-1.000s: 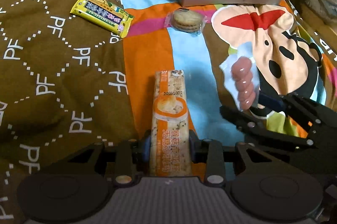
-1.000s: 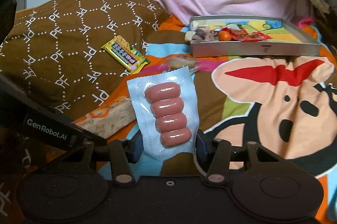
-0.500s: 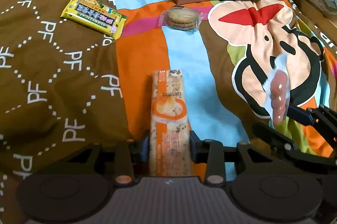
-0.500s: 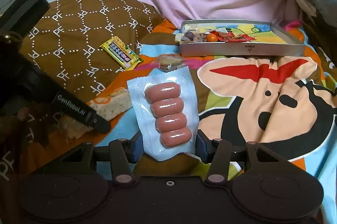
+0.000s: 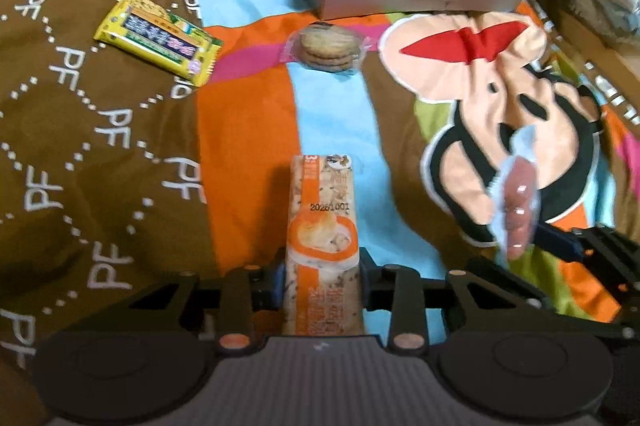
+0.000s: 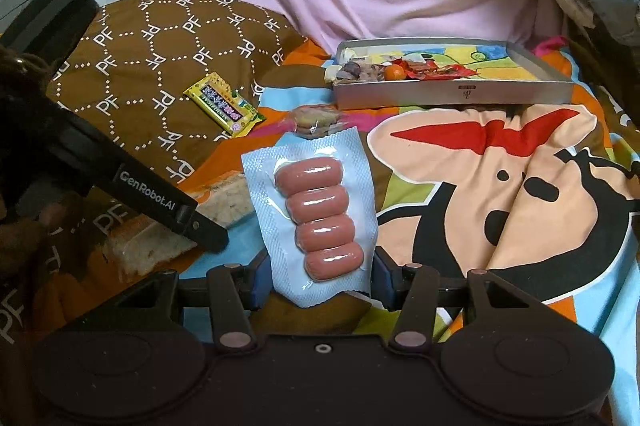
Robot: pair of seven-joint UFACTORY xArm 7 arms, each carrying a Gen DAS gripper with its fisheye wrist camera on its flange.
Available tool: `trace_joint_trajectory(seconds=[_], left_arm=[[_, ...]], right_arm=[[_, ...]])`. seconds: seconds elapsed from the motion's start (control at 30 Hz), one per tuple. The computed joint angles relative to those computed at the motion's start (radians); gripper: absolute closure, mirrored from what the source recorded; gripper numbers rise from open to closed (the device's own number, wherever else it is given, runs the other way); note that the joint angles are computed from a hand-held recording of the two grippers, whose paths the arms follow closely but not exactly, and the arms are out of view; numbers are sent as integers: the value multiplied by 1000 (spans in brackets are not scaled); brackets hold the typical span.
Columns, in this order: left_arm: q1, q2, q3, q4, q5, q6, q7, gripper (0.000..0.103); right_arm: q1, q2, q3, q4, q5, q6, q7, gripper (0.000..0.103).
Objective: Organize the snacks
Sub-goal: 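Carry the sausage pack with the right tool while the left tool carries the rice bar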
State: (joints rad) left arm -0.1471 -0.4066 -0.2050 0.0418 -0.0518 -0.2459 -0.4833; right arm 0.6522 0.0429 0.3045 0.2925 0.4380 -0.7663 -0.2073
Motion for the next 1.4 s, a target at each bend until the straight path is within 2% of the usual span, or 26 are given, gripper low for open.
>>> trace_joint_trajectory(seconds=[0.13, 0.23, 0.3, 0.37, 0.5, 0.63, 0.77, 0.83, 0.97, 1.07, 1.13, 1.2, 1.3, 1.4], left_arm=[[-92, 15, 101, -19, 34, -79, -31, 66], [-96, 26, 89, -28, 27, -136, -50, 66], [-78, 30, 44, -33, -1, -173, -52, 66], [-47, 29, -27, -38, -61, -216, -45, 66], [30, 12, -199, -17, -240, -231, -5, 66], [177, 16, -365, 62, -379, -198, 117, 66], [246, 113, -342, 196, -405, -203, 235, 66], [316, 165, -396, 279, -485, -206, 345, 66], [390, 286, -429, 446, -596, -228, 556, 66], [401, 384, -426, 578, -700, -243, 740, 66], [389, 432, -391, 632, -682, -256, 765, 66], [362, 477, -356, 685, -714, -274, 831, 66], [306, 541, -297, 770, -784, -280, 939, 66], [253, 602, -239, 850, -820, -268, 990, 66]], right_arm=[[4, -8, 2, -7, 37, -12, -10, 51], [-1, -22, 1, -14, 51, -17, -3, 51], [-10, -31, -1, -17, 46, -23, 4, 51], [-21, -34, -5, -14, 32, -33, 14, 51], [-52, -28, -21, 8, -14, -53, 40, 51], [-101, -6, -54, 68, -110, -40, 67, 51], [-159, 34, -92, 178, -218, 0, 80, 51], [-178, 59, -105, 246, -244, 21, 65, 51], [-217, 134, -132, 409, -310, 71, 60, 51], [-216, 208, -156, 543, -309, 99, 8, 51], [-210, 251, -172, 612, -297, 99, -29, 51], [-207, 294, -186, 685, -280, 117, -50, 51], [-196, 354, -206, 795, -235, 181, -62, 51], [-161, 421, -247, 907, -178, 253, -79, 50]])
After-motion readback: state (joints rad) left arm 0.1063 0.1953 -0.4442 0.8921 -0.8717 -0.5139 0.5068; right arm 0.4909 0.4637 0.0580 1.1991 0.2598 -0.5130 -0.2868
